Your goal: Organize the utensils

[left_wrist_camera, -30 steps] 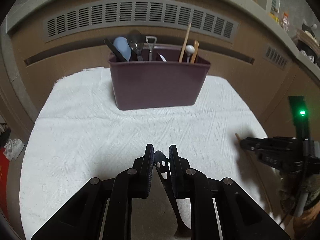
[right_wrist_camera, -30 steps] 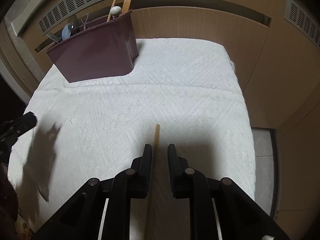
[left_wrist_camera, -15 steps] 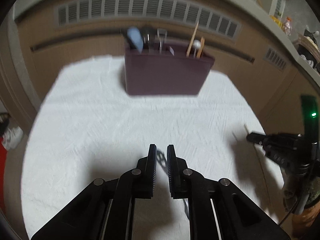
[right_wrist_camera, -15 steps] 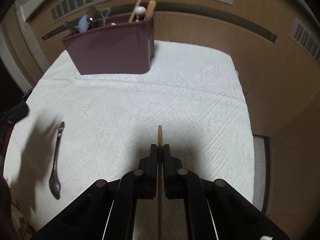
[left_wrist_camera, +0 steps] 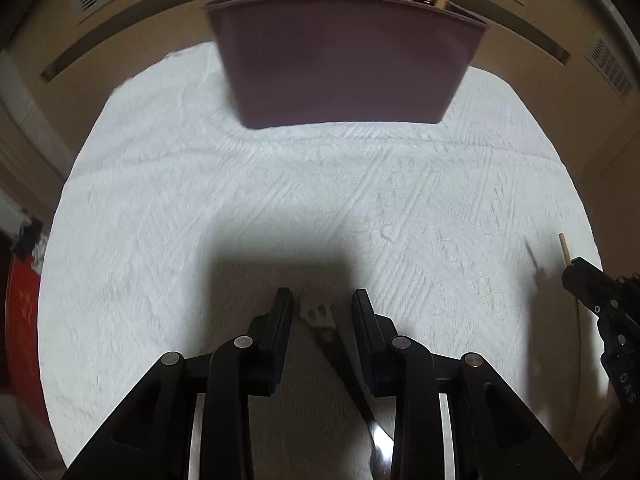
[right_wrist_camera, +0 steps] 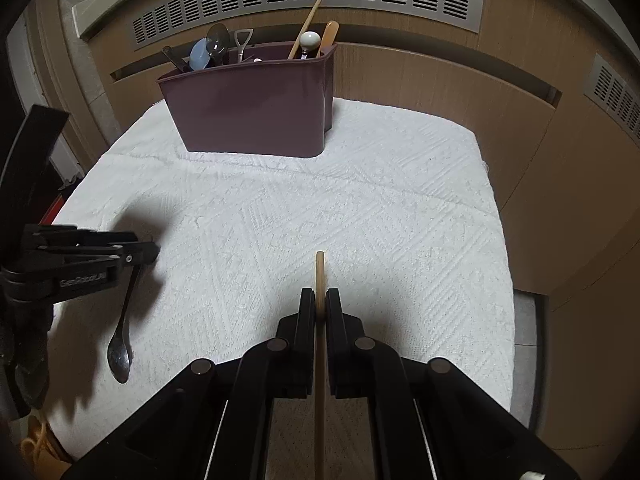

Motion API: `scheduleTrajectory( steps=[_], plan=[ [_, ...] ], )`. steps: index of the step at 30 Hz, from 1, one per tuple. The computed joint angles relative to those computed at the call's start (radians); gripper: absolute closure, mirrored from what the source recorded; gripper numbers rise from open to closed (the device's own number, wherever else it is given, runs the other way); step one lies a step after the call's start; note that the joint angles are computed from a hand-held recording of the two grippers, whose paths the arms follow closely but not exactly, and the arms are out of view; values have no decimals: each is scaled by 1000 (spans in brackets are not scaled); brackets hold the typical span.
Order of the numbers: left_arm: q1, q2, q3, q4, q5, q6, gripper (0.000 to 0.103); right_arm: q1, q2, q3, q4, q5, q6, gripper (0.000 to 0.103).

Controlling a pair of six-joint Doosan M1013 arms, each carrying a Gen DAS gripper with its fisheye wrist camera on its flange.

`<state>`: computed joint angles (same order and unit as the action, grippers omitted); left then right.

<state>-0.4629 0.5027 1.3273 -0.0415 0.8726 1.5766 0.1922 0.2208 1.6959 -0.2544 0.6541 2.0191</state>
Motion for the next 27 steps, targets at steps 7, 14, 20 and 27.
scheduleTrajectory(
  steps=[7,14,20,27],
  plan=[
    [2,-55,95,-68,-129,130,86,-7,-8,11,39,-23,-30,97],
    [22,-155,209,-213,-321,239,103,-3,-39,27,41,-67,-43,97],
    [42,-161,194,-216,-281,242,100,16,-50,21,16,-74,-50,97],
    [58,-98,109,-243,98,199,73,10,-35,28,-16,-5,-1,97]
  ],
)
